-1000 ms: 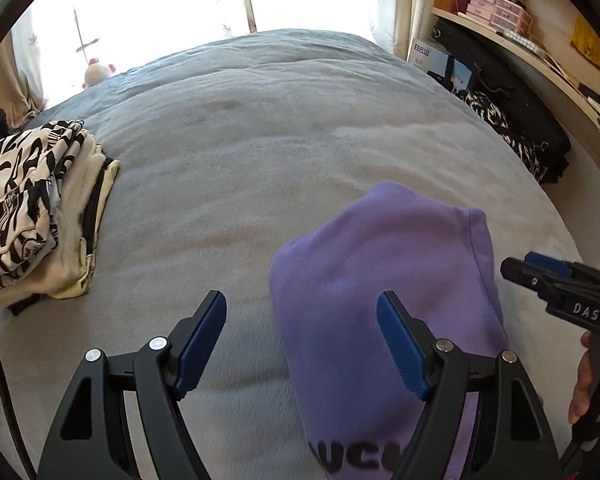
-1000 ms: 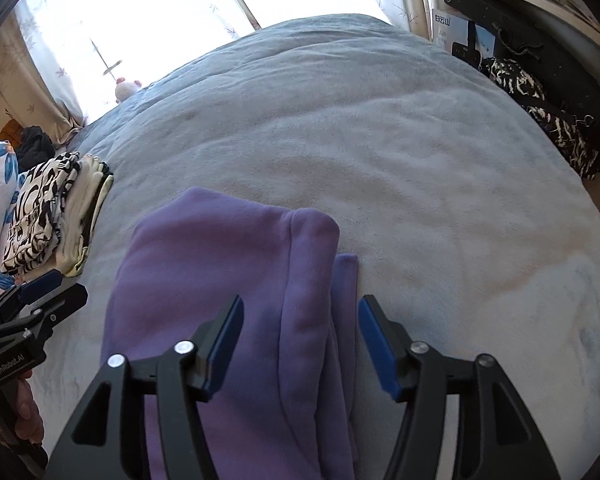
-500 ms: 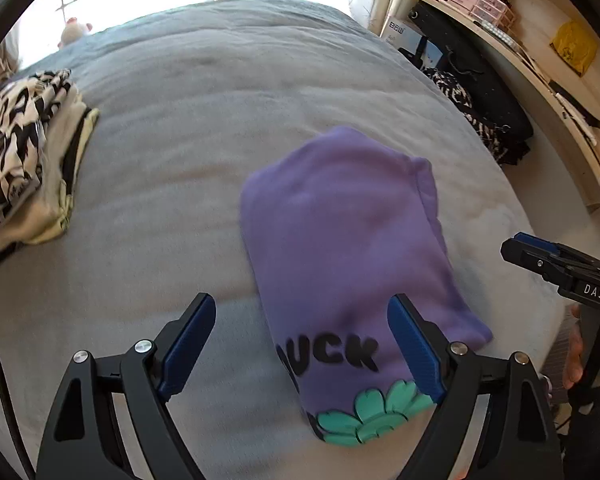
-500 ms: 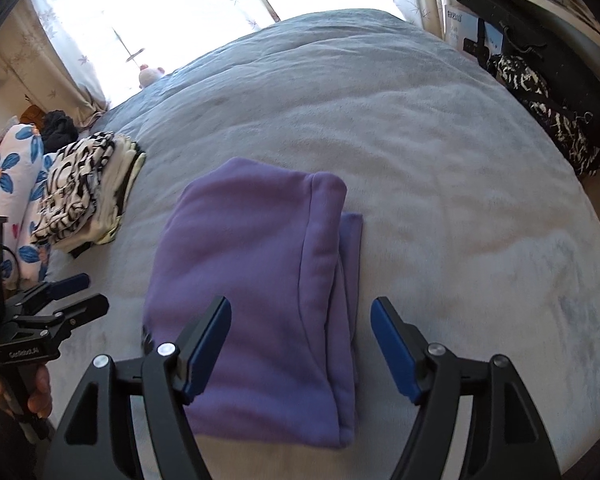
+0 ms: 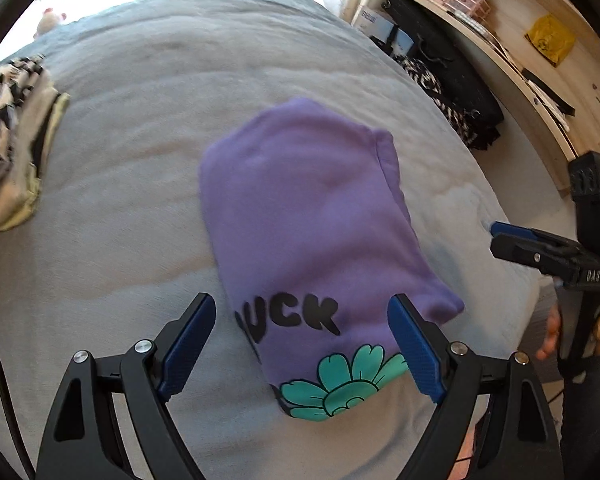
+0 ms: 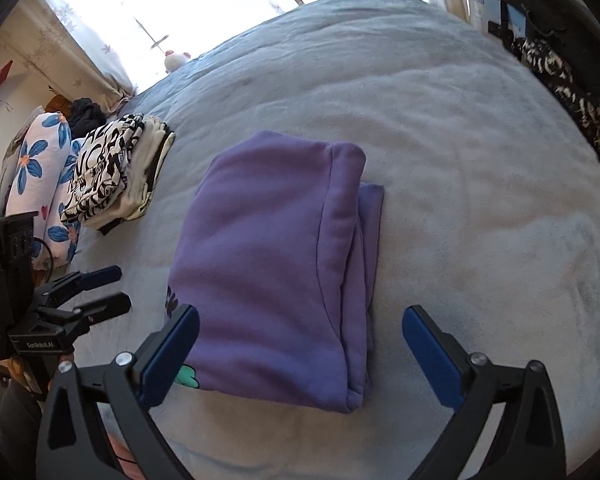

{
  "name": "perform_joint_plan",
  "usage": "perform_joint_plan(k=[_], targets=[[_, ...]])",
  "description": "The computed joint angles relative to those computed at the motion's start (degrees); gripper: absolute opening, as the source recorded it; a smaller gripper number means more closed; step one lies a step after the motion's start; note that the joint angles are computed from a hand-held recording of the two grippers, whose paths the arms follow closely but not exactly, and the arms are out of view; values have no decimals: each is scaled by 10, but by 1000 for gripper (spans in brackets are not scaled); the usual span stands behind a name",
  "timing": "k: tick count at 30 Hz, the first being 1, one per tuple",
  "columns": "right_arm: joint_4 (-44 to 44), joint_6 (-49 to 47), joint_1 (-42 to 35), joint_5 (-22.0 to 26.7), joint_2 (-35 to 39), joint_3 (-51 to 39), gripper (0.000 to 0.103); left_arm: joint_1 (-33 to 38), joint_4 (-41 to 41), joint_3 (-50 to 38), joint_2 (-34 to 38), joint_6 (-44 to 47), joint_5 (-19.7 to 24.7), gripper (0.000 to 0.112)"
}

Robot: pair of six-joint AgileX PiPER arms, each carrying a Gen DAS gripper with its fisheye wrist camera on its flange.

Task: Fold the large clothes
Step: 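Grasp the folded hoodie bundle with both tools and lift it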

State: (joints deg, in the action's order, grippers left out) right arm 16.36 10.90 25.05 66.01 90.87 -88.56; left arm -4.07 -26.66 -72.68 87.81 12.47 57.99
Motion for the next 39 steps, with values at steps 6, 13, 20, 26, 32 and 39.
perform_joint_plan(k=[6, 13, 20, 26, 32, 39], targets=[[74, -66, -40, -28, 26, 50, 102, 14, -82, 46, 31, 65, -37, 87], [195, -180, -86, -56, 83, 96, 102, 50, -188, 72, 95, 160, -48, 92], [288, -280, -112, -60, 143, 107, 102, 66, -280, 78, 148, 249, -47, 103], [340, -334, -117, -47, 200, 91, 102, 76, -327, 66, 197, 310, -27, 103], [353, -354, -116, -23, 239, 62, 103, 91, -352, 36, 255, 358, 14, 103], [337, -362, -108, -14, 245, 51, 103, 99, -354, -25, 333, 358, 93, 103]])
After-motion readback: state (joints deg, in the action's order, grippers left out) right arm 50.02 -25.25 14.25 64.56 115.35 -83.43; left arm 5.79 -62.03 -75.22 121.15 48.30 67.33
